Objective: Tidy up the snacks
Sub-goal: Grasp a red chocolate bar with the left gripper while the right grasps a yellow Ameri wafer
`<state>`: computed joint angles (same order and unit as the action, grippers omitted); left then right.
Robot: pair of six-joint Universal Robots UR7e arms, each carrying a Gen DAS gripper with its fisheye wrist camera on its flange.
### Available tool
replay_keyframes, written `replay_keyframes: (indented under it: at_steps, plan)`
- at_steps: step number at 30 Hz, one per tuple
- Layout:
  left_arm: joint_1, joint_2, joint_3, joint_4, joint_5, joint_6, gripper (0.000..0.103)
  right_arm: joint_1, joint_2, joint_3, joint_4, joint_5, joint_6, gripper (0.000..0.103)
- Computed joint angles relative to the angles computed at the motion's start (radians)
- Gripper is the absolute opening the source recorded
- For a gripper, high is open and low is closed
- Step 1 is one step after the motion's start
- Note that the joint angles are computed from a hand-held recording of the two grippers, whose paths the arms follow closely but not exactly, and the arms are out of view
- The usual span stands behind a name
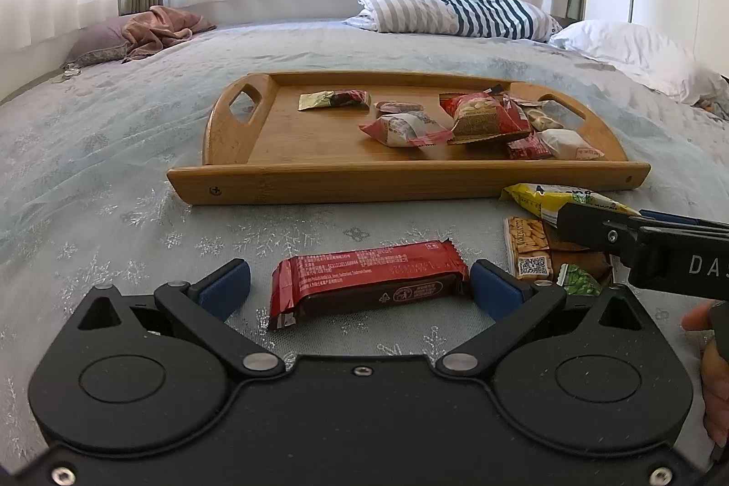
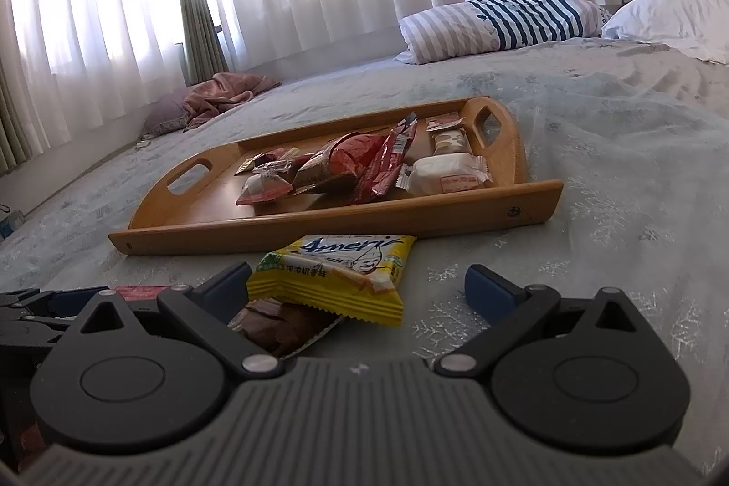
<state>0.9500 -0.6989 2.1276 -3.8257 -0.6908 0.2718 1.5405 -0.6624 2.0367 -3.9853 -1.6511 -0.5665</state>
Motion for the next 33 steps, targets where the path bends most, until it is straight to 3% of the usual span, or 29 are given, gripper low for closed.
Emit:
replay_keyframes:
  at_steps: [6, 19, 33]
  plan:
    - [-0.005, 0.002, 0.005, -0.014, -0.001, 0.011, 0.097, -0.001, -0.001, 0.000, 0.001, 0.002, 0.002, 0.103]
    - [-0.020, -0.001, 0.023, -0.031, -0.014, 0.018, 0.068, -0.003, -0.001, 0.000, 0.001, 0.006, 0.003, 0.103]
    - [-0.033, -0.013, 0.031, -0.016, -0.018, -0.014, 0.067, -0.003, 0.002, 0.002, -0.010, 0.014, 0.012, 0.102]
